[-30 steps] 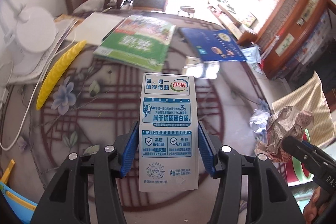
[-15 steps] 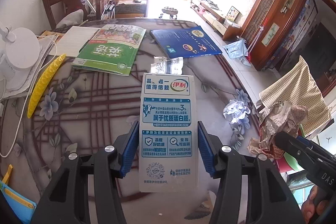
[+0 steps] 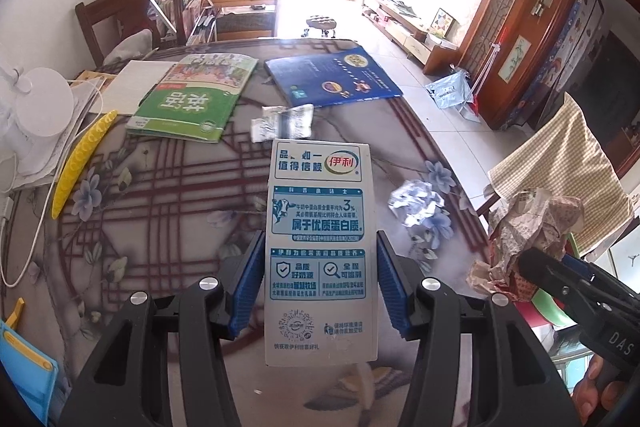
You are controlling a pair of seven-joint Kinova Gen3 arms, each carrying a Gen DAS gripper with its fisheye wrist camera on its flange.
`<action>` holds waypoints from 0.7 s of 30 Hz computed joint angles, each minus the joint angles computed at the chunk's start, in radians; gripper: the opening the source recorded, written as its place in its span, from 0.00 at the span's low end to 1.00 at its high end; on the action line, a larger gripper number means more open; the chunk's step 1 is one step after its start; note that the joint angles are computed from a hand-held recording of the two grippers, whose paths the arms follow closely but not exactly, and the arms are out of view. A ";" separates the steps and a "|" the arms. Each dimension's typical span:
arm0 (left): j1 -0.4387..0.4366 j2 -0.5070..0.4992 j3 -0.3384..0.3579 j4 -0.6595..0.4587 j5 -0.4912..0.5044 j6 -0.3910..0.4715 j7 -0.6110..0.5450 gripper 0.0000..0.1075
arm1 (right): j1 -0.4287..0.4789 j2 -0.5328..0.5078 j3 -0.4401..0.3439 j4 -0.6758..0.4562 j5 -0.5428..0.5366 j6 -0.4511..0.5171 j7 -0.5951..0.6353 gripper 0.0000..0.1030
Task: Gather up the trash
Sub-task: 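Carry the milk carton and crumpled paper over the red bucket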
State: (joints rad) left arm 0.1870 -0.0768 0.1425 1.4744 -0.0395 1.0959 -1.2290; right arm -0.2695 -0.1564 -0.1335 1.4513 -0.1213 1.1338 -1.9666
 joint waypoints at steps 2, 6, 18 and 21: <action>0.013 0.002 0.020 -0.006 -0.022 0.007 0.030 0.47 | 0.007 -0.011 0.025 0.014 -0.027 0.004 0.029 0.49; 0.048 0.011 0.055 -0.024 -0.073 0.019 0.098 0.47 | 0.027 -0.026 0.066 0.033 -0.076 0.014 0.097 0.49; 0.186 0.078 0.112 -0.106 -0.228 0.073 0.297 0.47 | 0.107 -0.051 0.172 0.057 -0.202 0.053 0.299 0.49; 0.224 0.098 0.115 -0.131 -0.260 0.087 0.331 0.47 | 0.131 -0.053 0.198 0.062 -0.232 0.065 0.344 0.49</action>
